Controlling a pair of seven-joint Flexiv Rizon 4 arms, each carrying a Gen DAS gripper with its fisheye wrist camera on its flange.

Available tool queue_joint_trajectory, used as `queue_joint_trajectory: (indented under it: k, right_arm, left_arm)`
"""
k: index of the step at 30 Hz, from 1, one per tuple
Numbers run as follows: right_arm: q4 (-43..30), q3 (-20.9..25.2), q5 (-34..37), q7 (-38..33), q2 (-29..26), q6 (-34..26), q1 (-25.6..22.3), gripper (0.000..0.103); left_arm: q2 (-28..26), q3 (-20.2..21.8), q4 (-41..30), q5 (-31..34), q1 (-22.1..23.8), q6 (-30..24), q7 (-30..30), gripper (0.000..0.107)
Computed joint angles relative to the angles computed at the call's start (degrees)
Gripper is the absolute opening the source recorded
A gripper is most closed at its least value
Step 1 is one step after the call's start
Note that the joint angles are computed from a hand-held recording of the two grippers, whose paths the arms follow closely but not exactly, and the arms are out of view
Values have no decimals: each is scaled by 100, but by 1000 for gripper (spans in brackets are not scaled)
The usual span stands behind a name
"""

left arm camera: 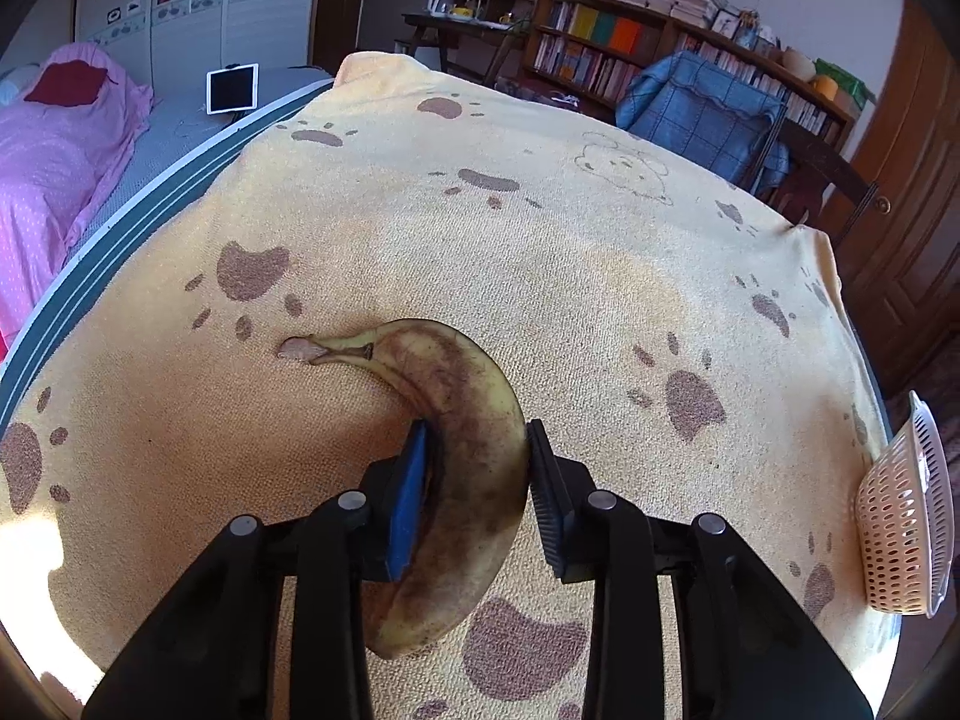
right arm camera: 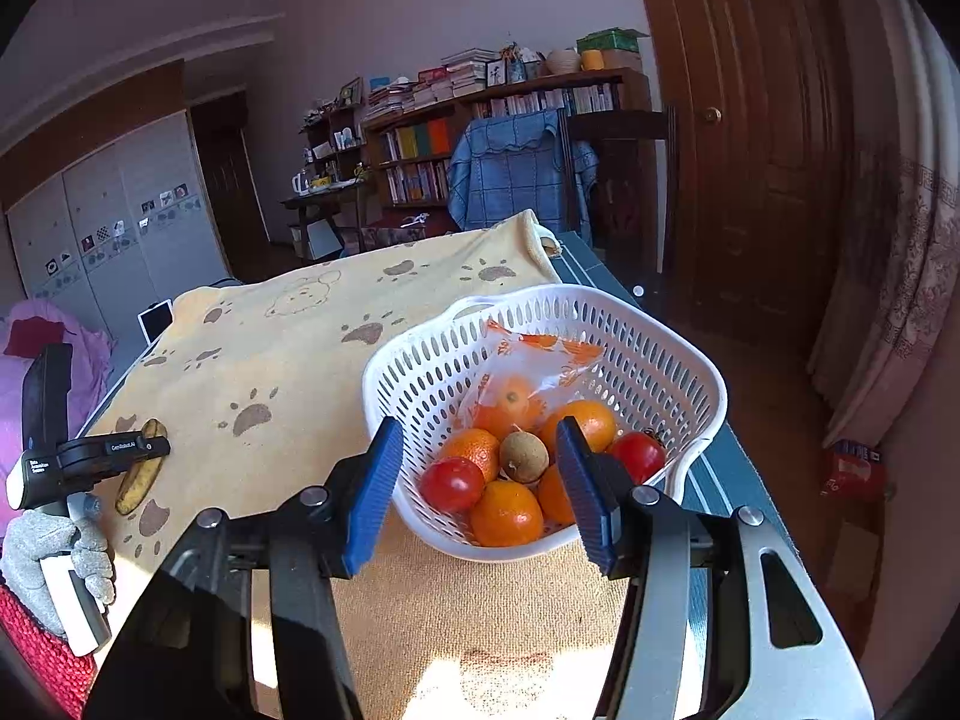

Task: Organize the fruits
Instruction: 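Carry the kiwi into the white basket and release it with the right gripper, then lift the banana with the left gripper and carry it over the basket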

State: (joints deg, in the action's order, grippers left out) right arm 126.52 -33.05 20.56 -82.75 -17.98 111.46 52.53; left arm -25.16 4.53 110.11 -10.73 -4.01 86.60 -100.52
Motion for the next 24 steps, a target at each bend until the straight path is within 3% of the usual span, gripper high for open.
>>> queue_joint_trajectory:
  k: [12,24]
  right_arm:
    - [-40,266,289,-205,44,188,-215,55]
    - [-44,167,585,-433,92,229,-165,55]
  left_arm:
    - [459,-2017,798,-613,1318,1196,825,32]
    - [663,-2833,830,-352,1732,1372,809,32]
